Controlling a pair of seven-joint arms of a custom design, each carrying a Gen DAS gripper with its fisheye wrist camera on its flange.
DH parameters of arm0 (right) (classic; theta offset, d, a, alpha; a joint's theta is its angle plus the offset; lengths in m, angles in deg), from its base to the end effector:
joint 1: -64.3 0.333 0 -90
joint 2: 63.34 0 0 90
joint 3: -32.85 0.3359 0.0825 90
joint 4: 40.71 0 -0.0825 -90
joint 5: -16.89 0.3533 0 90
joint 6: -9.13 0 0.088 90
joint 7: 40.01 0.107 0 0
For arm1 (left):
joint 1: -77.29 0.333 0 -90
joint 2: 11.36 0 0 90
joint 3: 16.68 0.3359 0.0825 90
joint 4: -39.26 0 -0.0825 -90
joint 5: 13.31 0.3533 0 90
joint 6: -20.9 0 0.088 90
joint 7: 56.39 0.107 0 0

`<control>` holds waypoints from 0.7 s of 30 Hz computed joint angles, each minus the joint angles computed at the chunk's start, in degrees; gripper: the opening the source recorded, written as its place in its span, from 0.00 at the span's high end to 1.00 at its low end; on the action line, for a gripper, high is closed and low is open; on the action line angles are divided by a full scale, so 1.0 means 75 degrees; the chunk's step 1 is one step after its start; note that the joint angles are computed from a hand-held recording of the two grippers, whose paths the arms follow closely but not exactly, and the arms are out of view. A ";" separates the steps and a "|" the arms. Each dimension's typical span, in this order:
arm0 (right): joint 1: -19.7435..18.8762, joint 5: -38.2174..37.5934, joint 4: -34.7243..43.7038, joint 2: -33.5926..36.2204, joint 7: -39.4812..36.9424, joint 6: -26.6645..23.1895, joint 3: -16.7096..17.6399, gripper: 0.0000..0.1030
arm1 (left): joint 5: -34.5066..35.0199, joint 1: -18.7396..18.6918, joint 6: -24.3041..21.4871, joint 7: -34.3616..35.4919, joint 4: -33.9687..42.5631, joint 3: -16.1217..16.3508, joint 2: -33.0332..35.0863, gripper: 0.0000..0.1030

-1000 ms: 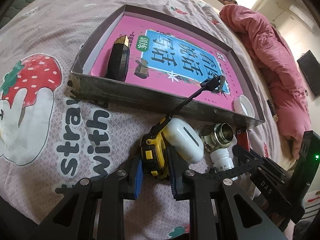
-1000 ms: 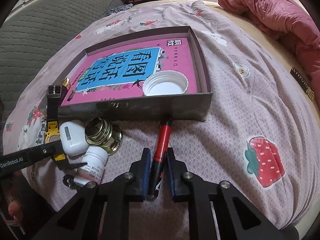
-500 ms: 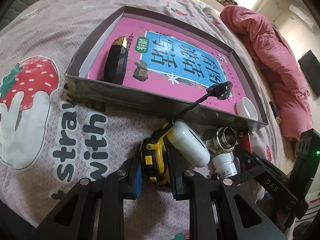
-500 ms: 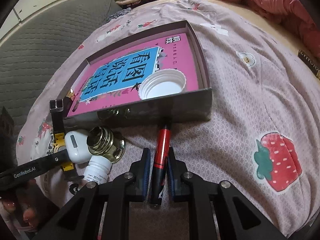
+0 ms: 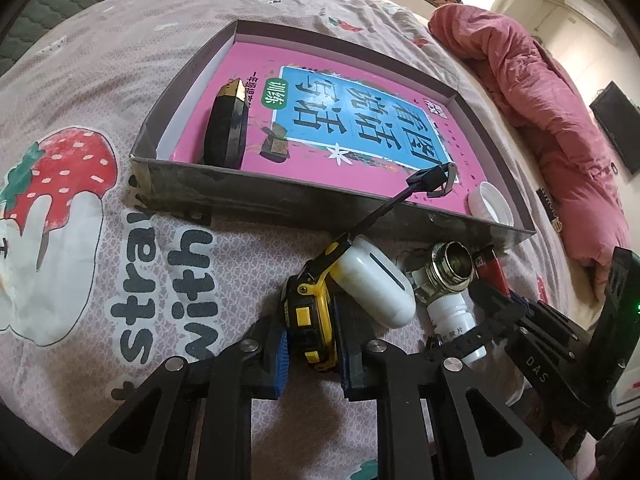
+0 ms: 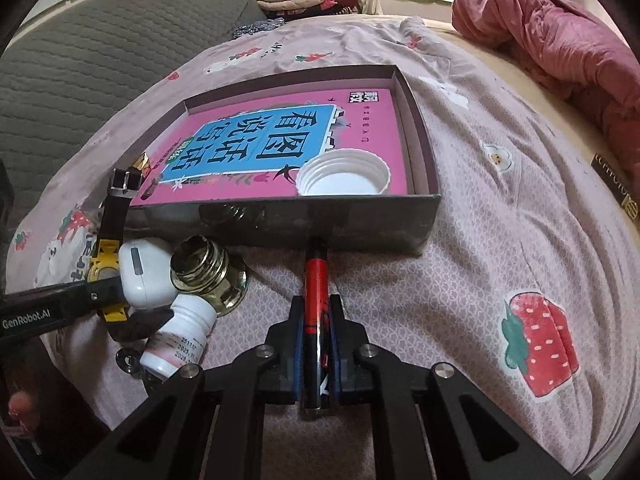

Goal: Organize rigid objects
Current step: 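Lift the red lighter with the right tool while the left holds the yellow tape measure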

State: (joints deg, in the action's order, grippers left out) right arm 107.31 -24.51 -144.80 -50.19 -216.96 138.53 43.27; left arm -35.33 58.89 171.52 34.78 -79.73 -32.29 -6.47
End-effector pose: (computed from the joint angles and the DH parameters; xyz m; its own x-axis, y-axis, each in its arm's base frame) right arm 0.3904 0.4819 0.4743 -0.2514 -0.9605 -0.1197 -0.7872 0.2748 -0.5521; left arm 0.4842 -0.3112 0.4763 -0.3594 -0.8748 0.3250 -0.8907 0.2177 -0.3990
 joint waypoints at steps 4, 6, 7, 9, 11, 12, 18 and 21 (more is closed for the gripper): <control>0.0051 -0.0013 0.0103 0.0041 -0.0193 -0.0217 0.0023 0.90 | -0.0189 0.0036 0.0016 0.0310 -0.0098 -0.0014 -0.0105 0.83; 0.0075 -0.0017 0.0173 0.0070 -0.0279 -0.0314 0.0026 0.90 | -0.0204 0.0036 0.0051 0.0427 -0.0157 -0.0010 -0.0162 0.83; 0.0090 -0.0024 0.0188 0.0069 -0.0303 -0.0351 0.0027 0.90 | -0.0161 0.0037 0.0052 0.0415 -0.0185 0.0005 -0.0192 0.83; 0.0116 -0.0049 0.0161 0.0027 -0.0276 -0.0357 0.0032 0.90 | -0.0149 0.0053 0.0029 0.0412 -0.0221 0.0028 -0.0246 0.83; 0.0133 -0.0101 0.0125 -0.0025 -0.0232 -0.0343 0.0039 0.90 | 0.0011 0.0053 0.0066 0.0318 -0.0289 0.0051 -0.0335 0.83; 0.0137 -0.0121 0.0099 -0.0057 -0.0182 -0.0326 0.0042 0.90 | 0.0021 0.0059 0.0095 0.0335 -0.0321 0.0054 -0.0373 0.83; 0.0105 -0.0247 -0.0014 -0.0194 0.0010 -0.0165 0.0079 0.90 | 0.0023 0.0073 0.0159 0.0409 -0.0414 0.0062 -0.0521 0.83; 0.0103 -0.0278 -0.0018 -0.0222 0.0032 -0.0138 0.0104 0.90 | -0.0105 0.0067 0.0185 0.0559 -0.0442 0.0055 -0.0586 0.83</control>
